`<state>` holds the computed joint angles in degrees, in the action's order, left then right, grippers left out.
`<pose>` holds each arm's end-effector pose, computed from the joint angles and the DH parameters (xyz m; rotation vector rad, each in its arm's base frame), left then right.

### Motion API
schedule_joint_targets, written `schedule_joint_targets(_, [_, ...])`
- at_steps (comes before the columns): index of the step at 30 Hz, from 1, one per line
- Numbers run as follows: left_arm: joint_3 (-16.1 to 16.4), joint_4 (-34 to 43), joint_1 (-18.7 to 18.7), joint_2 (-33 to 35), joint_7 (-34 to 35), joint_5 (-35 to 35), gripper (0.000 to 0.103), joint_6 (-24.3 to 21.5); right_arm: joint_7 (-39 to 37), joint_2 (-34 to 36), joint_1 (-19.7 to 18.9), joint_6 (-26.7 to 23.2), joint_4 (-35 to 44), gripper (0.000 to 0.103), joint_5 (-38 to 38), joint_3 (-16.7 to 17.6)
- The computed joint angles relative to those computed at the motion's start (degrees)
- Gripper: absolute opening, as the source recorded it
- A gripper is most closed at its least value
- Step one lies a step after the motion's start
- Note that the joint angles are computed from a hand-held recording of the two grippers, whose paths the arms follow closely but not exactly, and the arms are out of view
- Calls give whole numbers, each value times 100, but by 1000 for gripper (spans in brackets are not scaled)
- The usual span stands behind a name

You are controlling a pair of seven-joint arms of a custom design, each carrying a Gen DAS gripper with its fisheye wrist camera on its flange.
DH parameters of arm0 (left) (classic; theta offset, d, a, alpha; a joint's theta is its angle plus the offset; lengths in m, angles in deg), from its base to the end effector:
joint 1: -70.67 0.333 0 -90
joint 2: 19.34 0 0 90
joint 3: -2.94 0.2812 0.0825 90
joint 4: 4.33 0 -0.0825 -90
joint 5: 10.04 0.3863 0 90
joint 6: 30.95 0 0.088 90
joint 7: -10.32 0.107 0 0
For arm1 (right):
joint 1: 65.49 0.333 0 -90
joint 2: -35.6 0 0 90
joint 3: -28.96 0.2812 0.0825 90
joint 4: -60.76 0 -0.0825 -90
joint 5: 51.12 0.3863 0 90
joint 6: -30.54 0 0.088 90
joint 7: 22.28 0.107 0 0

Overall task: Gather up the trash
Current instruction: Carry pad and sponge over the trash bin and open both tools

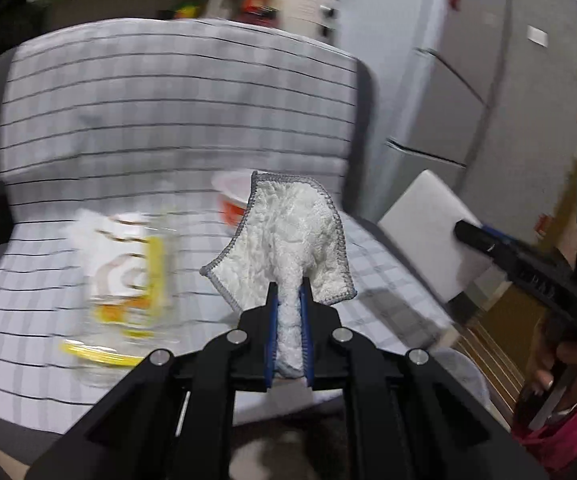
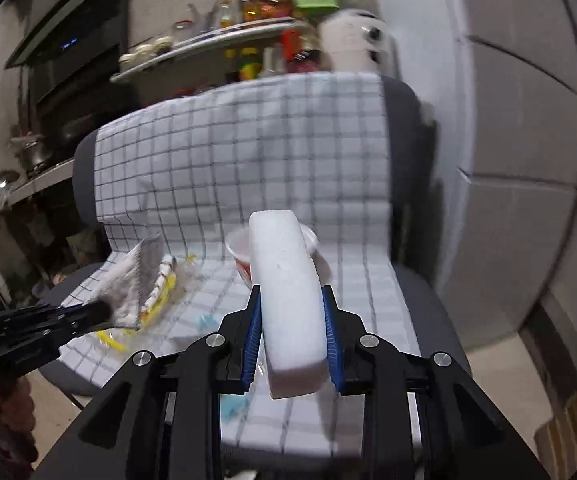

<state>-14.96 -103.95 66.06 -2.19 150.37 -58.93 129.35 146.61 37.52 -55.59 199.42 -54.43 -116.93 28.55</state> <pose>0.6417 -0.2065 0.4513 -1.3156 2.2430 -1.2800 0.5761 0.1571 0.4771 -1.4473 1.7142 -0.8557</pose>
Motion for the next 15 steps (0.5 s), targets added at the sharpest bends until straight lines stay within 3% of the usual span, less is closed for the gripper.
schedule_joint_targets(7, [-283,-251,-253,-85,677,-201,8,-460,1190,-1311,-282,-909,-1521,29,-684,285])
schedule_joint_targets(15, [-465,-151,-797,21,1417,-301,8,-1034,1752,-3223,-935,-1618,-3328,29,-277,617])
